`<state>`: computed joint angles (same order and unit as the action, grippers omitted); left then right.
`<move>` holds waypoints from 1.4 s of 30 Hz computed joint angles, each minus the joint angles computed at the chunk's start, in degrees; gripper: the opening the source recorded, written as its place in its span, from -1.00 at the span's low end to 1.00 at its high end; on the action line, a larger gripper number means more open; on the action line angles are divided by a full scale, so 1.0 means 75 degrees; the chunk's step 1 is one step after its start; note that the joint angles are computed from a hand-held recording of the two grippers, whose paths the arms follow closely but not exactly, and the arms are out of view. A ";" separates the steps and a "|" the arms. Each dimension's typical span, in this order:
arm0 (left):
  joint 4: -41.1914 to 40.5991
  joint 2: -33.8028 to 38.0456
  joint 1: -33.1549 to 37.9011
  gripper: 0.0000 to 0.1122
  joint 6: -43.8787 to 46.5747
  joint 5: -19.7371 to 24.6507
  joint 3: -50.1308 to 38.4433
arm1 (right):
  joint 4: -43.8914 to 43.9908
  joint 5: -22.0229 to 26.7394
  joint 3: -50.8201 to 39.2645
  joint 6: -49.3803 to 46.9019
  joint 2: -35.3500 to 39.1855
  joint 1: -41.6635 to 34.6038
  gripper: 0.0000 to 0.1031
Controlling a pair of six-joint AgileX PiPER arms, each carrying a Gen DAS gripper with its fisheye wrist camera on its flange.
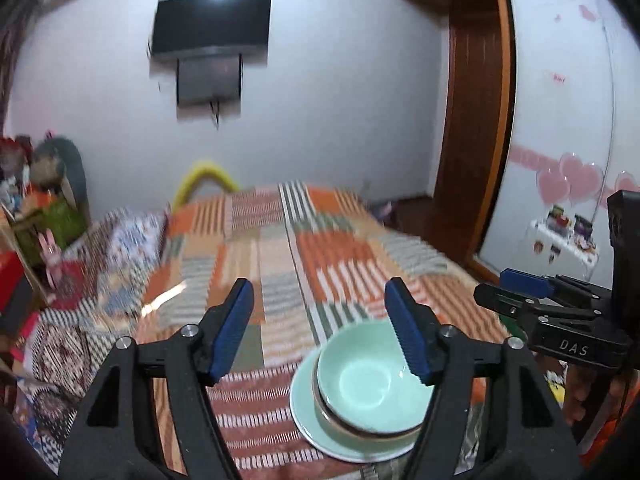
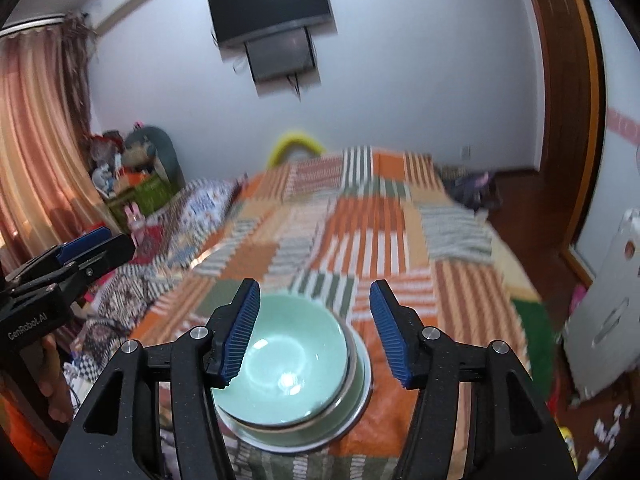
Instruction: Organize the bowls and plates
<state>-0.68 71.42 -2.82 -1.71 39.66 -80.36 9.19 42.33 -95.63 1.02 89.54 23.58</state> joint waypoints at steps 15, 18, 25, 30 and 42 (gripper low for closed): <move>0.1491 -0.1141 -0.0772 0.79 -0.1659 -0.0718 0.0814 | -0.1513 -0.1564 0.1091 0.0806 -0.1218 0.0822 0.72; 0.1395 -0.1258 -0.0724 0.80 -0.1716 -0.0675 0.0912 | -0.1557 -0.1684 0.1132 0.0860 -0.1154 0.0849 0.84; 0.1720 -0.1387 -0.0774 0.82 -0.2149 -0.0626 0.1052 | -0.1601 -0.1745 0.1361 0.1124 -0.1281 0.0864 0.97; 0.2216 -0.1441 -0.0966 0.82 -0.2613 -0.0628 0.1153 | -0.1647 -0.1779 0.1562 0.1247 -0.1465 0.0878 0.99; 0.2866 -0.1577 -0.1256 0.83 -0.3172 -0.0573 0.1316 | -0.1521 -0.1765 0.1587 0.1128 -0.1522 0.0835 0.99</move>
<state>20.81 59.59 -12.24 -25.50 35.36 -70.49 -2.22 29.10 -83.72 9.48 78.12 29.84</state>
